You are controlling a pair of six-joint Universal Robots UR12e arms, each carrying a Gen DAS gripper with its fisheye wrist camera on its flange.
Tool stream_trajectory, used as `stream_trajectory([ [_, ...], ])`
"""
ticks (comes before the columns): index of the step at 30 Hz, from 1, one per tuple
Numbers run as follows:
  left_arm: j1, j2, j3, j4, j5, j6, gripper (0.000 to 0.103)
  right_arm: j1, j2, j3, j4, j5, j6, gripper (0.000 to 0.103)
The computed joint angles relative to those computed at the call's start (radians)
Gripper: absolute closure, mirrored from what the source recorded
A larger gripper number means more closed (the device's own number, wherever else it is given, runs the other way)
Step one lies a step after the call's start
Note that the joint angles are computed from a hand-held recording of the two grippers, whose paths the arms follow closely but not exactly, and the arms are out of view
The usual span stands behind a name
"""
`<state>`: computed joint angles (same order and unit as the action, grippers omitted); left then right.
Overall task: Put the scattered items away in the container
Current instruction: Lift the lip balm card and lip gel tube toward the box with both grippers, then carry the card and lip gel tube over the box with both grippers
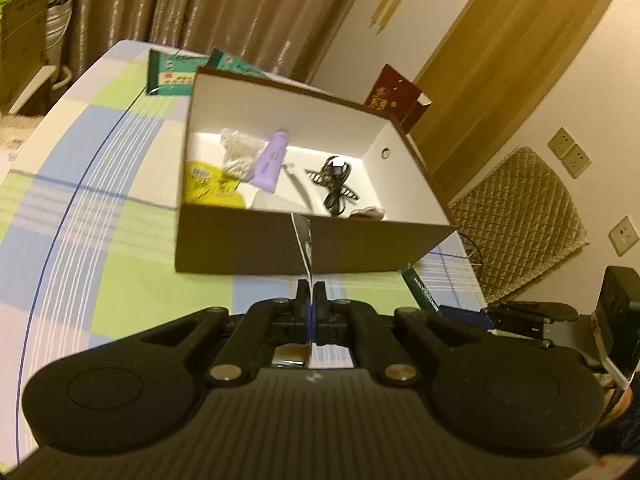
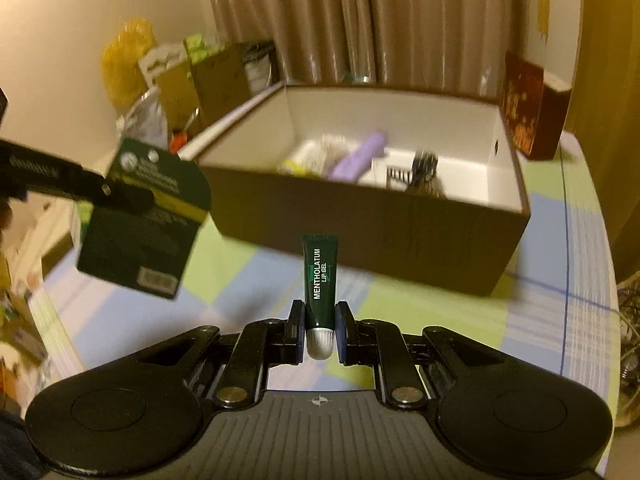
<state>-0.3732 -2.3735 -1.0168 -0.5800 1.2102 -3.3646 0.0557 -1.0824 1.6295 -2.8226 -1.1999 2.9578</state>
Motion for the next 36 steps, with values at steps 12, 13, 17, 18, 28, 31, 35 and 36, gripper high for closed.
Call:
stream_trajectory([
  [12,0.007,-0.039,0.101,0.063,-0.079,0.039,0.103,-0.008,0.016,-0.064,-0.075,-0.017,0.11,0.091],
  [13,0.007,-0.046,0.115,0.066,-0.08,0.045,0.103,-0.008,0.02,-0.074,-0.082,-0.023,0.114,0.091],
  [17,0.006,-0.076,0.177,0.069,-0.079,0.063,0.103,-0.007,0.04,-0.114,-0.094,-0.049,0.12,0.091],
  [18,0.006,-0.085,0.193,0.068,-0.079,0.067,0.103,-0.007,0.044,-0.123,-0.094,-0.055,0.12,0.091],
  [28,0.001,-0.17,0.358,0.006,-0.071,0.148,0.103,-0.004,0.097,-0.22,-0.081,-0.094,0.123,0.091],
  [31,0.0,-0.193,0.401,-0.015,-0.075,0.16,0.103,-0.003,0.114,-0.25,-0.072,-0.109,0.124,0.091],
  [35,-0.001,-0.23,0.469,-0.056,-0.08,0.174,0.103,0.0,0.138,-0.292,-0.046,-0.129,0.113,0.091],
  [36,-0.002,-0.239,0.486,-0.066,-0.079,0.177,0.103,0.001,0.143,-0.302,-0.039,-0.135,0.11,0.091],
])
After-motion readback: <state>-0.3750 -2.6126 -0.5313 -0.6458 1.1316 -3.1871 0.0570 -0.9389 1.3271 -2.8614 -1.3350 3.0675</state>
